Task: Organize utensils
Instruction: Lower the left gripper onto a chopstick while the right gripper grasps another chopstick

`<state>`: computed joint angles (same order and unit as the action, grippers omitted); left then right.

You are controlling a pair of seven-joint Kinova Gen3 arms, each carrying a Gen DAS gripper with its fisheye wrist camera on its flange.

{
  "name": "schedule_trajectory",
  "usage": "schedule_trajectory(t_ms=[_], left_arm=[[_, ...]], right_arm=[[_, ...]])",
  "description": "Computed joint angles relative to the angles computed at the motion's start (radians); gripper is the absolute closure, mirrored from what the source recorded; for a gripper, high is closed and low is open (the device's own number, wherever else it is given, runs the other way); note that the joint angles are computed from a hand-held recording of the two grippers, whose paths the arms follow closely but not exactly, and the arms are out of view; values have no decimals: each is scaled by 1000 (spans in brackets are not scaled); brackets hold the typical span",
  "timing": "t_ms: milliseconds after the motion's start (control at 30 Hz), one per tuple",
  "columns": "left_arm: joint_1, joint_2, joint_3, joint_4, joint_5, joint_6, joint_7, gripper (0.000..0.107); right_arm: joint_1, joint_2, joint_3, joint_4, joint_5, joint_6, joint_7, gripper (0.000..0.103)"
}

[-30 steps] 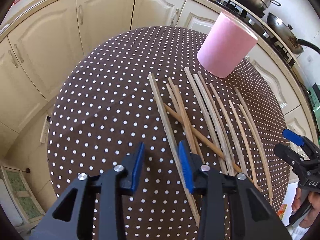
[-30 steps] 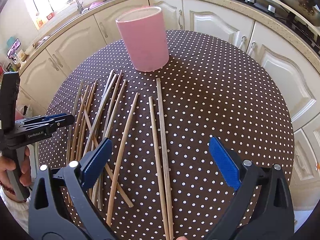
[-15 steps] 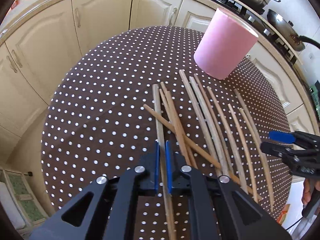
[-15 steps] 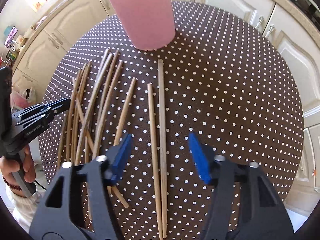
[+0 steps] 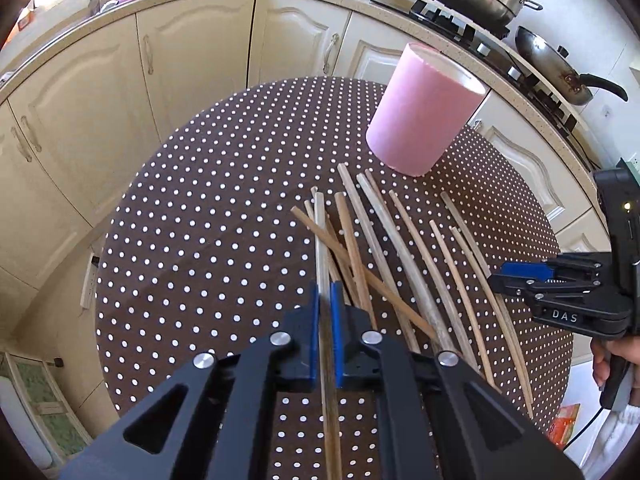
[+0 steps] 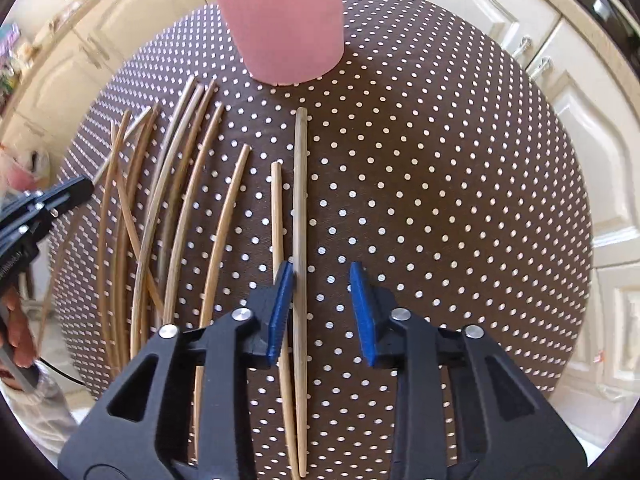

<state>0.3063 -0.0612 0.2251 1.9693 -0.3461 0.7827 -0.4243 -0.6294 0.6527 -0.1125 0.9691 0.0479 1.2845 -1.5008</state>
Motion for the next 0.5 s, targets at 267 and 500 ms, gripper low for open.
schedule_trajectory(t_ms=[267,500], left_arm=[[0,27,-17,1,50,30,-45,101],[27,106,-28,-115,45,167,-97,99]], right_arm=[[-60,50,13,-96,46,77,18,93],[-59,61,12,-113,29,102,20,95]])
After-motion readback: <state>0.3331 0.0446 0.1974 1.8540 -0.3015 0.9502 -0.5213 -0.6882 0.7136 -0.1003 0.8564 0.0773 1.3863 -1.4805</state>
